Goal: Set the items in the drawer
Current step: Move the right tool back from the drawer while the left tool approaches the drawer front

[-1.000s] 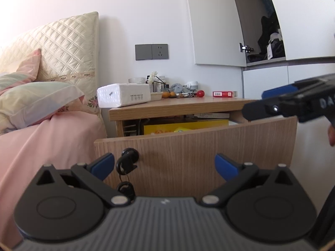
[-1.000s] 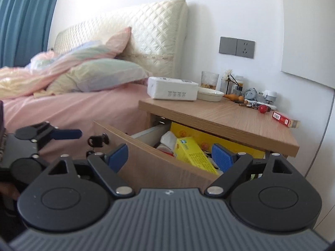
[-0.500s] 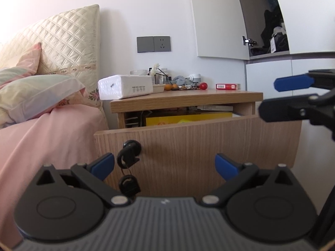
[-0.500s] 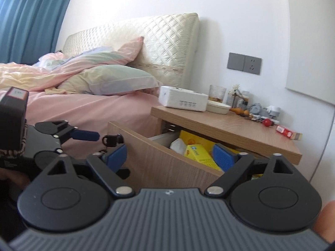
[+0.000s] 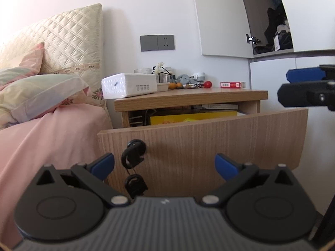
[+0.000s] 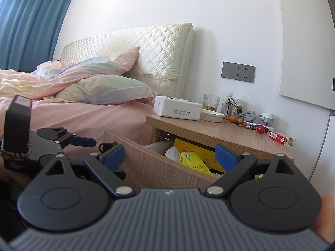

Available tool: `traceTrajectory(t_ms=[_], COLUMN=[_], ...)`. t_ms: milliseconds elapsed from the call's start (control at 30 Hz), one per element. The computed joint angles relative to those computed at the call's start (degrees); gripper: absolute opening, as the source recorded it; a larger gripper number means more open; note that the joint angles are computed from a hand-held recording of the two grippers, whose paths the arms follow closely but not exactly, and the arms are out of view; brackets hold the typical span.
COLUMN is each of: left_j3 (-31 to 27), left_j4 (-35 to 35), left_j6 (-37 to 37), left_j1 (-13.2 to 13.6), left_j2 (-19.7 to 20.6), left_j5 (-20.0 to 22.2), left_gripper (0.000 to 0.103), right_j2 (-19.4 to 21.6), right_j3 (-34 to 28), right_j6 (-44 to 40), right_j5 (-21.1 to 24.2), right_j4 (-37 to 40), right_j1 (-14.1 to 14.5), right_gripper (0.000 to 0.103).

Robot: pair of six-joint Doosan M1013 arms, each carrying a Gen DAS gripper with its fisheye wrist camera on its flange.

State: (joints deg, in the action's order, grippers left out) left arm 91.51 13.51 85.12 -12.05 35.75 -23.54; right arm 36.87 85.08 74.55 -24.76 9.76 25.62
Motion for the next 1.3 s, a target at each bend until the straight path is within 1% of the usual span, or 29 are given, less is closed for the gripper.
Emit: traceTrajectory(t_ms=[100,400,533,700,733,867,933,1000,1067,1233,1300], left_j3=[0.1,0.1,0.0,-0.1,-0.1,0.0,0.1,0.2,0.3,0.7,0.8], left_j4=[1.0,1.6,0.9,-0.1,-0.4,-1.6,-2.2,-2.4,-2.5,-1.8,-1.7], left_j6=[-0.9,-1.2,-0.5,0.5,0.8,2.1,2.8,2.9,3.0,2.0,1.8], left_j1=[0.1,0.1,0.0,-0.1,-0.1,-0.2,-0.2,-0.2,-0.2,-0.1,-0.1], left_j2=[-0.1,0.0,0.1,0.2,0.2,0.2,0.2,0.1,0.1,-0.2,-0.2], left_j5=[-0.3,-0.2,0.0,0.0,0.0,-0.1,-0.1,-0.3,-0.6,-1.4,-1.4], left_gripper=[0.103,0.103,0.103,0.103,0.103,0.103,0.103,0.103,0.103,0.103,0.103], right_j2=[0.0,-0.1,0.1,0.2,0.2,0.3,0.3,0.4,0.5,1.1,1.5], right_j3=[0.1,1.0,0.3,-0.3,-0.3,-0.4,-0.2,0.0,-0.1,-1.1,-1.8], right_j6=[-0.2,5.7,6.6,4.4,3.1,-8.6,-12.2,-16.0,-18.6,-22.6,-25.8], right_j5=[-0.5,-3.1,-1.5,0.1,0.3,-0.2,-1.2,-3.4,-4.9,-5.2,-5.1], right_j4=[0.1,-6.7,-8.1,-5.9,-4.6,7.5,11.5,16.7,21.4,32.2,37.4], right_j1=[0.0,-0.2,-0.2,-0.1,0.0,0.9,1.3,1.7,2.1,2.6,2.9], right_gripper=[0.095,0.095,0.095,0.095,0.095,0.095,0.095,0.095,0.095,0.095,0.095])
